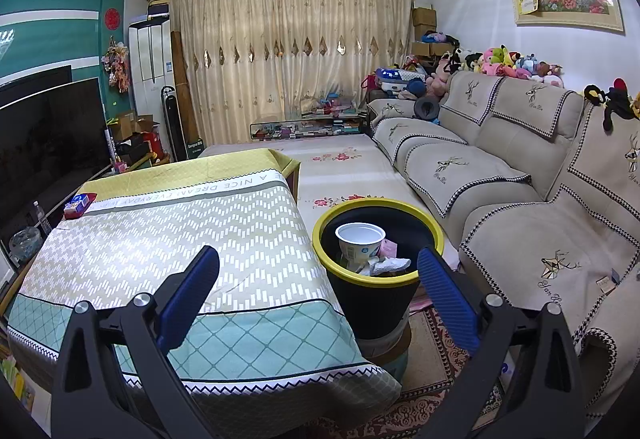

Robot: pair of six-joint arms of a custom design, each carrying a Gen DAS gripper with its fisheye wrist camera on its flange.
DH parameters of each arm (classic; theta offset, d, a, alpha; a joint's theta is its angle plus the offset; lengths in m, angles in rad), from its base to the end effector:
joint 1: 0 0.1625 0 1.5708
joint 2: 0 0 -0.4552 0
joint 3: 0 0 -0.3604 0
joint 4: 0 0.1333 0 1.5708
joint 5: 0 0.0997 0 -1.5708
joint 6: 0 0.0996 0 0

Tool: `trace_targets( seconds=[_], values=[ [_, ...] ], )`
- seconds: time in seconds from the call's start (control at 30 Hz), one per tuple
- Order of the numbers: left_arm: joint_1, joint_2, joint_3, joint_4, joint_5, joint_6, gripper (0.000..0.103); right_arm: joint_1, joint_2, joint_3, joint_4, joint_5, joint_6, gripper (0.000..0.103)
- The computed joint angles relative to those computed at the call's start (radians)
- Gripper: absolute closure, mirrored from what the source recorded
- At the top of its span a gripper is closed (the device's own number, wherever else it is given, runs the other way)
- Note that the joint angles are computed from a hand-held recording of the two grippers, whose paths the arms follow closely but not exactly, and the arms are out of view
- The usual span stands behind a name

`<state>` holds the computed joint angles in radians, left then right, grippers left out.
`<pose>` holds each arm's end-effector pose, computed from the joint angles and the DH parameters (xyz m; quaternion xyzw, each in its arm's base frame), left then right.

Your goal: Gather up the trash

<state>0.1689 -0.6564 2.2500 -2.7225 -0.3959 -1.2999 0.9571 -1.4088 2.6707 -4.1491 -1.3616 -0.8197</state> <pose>-0.3822 -0.2936 0.0026 0.1627 0.8049 -0.4880 0.2960 -0.0482 -0.3359 0.3404 0.1444 -0.7760 0.5129 0.3373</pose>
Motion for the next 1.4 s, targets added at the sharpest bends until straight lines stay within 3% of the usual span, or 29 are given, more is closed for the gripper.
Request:
trace_targets(
  seconds=[0.6,1.07,1.2,1.33,1.4],
  values=[
    [0.006,0.003,-0.006,-0.002,-0.003,0.01,0.005,0.005,0.021,-0.01,0.004,-0.013,-0.003,0.008],
    [0.042,0.026,-0.007,-0.122,-0.015,0.104,0.005,0.012,0.031,-0.023,0.029,-0.032,-0.005,0.008],
    [0.081,0.043,-0.012,-0.226,-0.038,0.2,0.005,0.027,0.024,-0.051,0.091,-0.037,-0.009,0.008],
    [0.173,0.068,-0.048,-0.326,-0.067,0.321,0.005,0.103,0.057,-0.125,0.176,-0.112,-0.021,0.007],
    [0.239,0.086,-0.081,-0.369,-0.085,0.392,0.005,0.154,0.086,-0.191,0.272,-0.157,-0.017,0.007]
  ],
)
